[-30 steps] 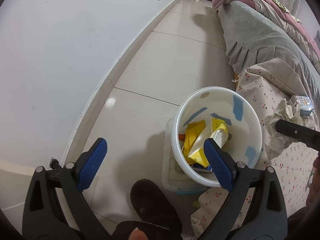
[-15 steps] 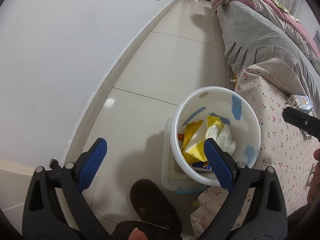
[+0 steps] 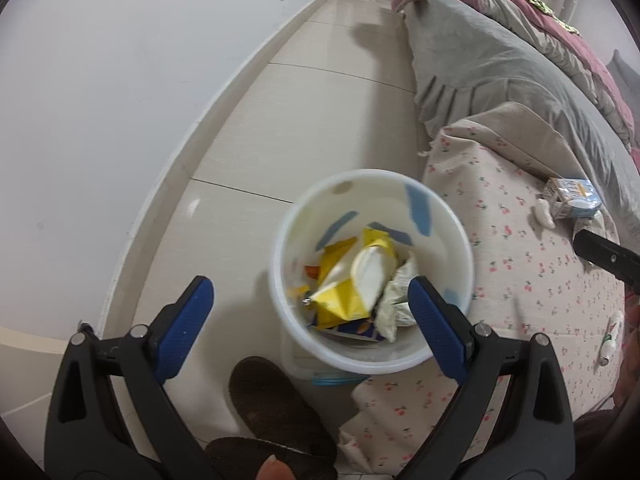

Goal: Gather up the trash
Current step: 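Reach and grasp the white plastic bottle with the right tool while the left tool approaches the tissue ball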

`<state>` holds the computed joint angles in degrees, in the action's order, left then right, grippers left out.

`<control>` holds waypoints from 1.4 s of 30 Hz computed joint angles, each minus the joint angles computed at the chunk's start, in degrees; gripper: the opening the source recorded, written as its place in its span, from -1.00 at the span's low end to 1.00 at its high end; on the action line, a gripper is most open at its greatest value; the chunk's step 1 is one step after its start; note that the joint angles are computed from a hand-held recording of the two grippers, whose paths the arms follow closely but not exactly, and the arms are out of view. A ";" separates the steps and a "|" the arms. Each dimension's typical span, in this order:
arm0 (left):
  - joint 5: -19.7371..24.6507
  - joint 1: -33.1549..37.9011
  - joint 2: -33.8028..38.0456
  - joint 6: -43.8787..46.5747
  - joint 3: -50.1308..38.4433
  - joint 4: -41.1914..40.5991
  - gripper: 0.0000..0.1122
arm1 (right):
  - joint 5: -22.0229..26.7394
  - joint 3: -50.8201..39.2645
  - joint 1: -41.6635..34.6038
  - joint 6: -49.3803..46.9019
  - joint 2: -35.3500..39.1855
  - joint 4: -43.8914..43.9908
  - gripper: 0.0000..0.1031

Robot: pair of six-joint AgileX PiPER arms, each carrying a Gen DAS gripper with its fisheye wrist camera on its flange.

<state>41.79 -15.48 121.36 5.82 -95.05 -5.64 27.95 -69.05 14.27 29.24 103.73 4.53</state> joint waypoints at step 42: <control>11.06 -20.26 11.79 -2.43 -20.36 -2.78 0.74 | 10.00 36.60 -58.84 -26.55 -25.39 4.79 0.37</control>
<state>52.85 -35.74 133.16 3.39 -115.41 -8.42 37.95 -32.45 -44.57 2.70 78.34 9.32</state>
